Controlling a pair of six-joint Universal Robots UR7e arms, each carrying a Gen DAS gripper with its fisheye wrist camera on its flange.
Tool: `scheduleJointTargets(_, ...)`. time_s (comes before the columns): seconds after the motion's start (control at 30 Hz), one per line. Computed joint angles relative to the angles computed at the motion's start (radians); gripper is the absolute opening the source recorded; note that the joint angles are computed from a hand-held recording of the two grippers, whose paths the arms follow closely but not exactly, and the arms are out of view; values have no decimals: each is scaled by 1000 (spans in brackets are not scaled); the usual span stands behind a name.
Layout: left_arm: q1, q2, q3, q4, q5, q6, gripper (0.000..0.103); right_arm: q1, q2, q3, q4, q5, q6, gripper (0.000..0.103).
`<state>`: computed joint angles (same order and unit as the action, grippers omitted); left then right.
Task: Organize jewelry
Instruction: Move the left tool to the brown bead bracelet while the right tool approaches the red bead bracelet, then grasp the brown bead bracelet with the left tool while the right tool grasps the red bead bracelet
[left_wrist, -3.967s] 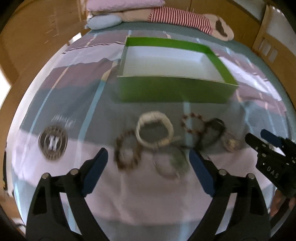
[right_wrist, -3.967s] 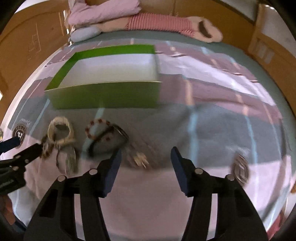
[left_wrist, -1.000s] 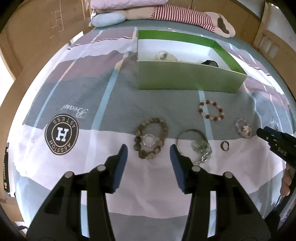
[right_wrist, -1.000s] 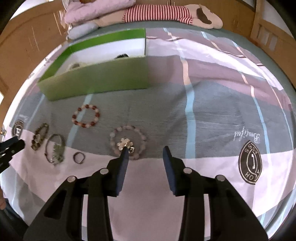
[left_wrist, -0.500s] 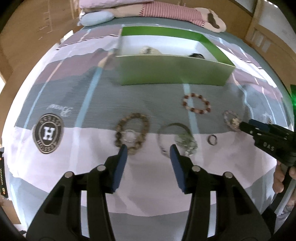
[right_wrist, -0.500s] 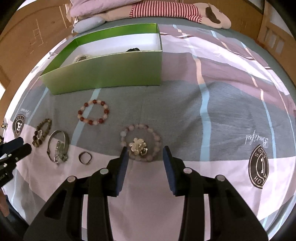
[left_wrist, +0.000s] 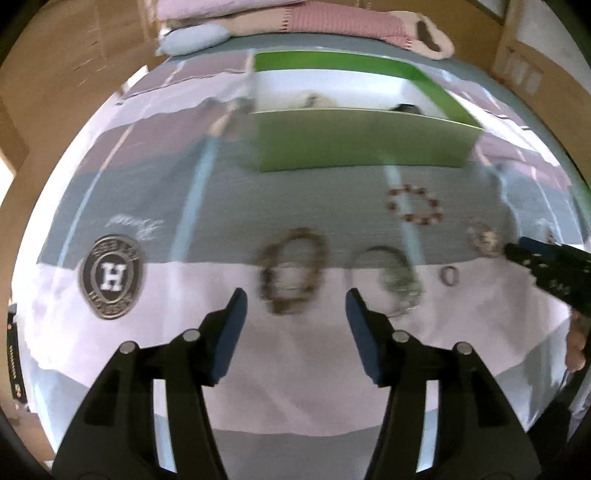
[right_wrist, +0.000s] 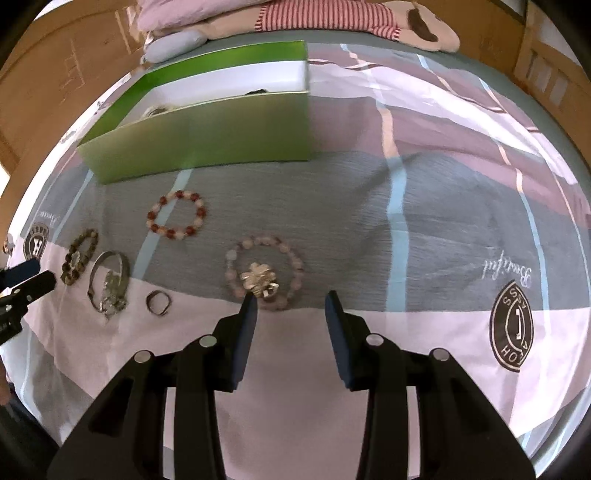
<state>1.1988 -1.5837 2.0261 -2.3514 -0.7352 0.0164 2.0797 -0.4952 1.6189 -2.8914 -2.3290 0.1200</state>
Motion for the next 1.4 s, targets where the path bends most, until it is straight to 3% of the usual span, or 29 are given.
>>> scheduleJointTargets(0.17,33,28,-29,-6,-9,2,54,-9,-6,-6,1,10,26,39)
scheduleJointTargets(0.3,47,43,-28,2,-24,-4,51,3,-4,-9,8,23,-3,39)
scheduleJointTargets(0.4,55,48,-26,6,-40,-3,46,10,-3,-8,17,77,-25,39)
scheduleJointTargets(0.63,45,59,-24,-3,-39,4,46,38,63,-78,68,119,-60,35)
scheduleJointTargets(0.83,49,69,-56,-4,-26,13,46,29,94,-163,88,114,-24,35)
scheduleJointTargets(1.03,69,140,-146,7,-6,53,46,20,173,-326,192,44,-13,35)
scheduleJointTargets(1.2,92,205,-210,79,-15,80,38,13,240,-428,273,9,-31,35)
scheduleJointTargets(1.3,96,226,-211,44,-3,118,34,7,267,-466,293,-7,-38,35)
scheduleJointTargets(1.37,96,229,-210,41,-9,127,27,8,274,-473,290,-14,-49,31)
scheduleJointTargets(1.4,98,226,-209,42,-25,130,22,7,272,-469,283,-4,-55,20)
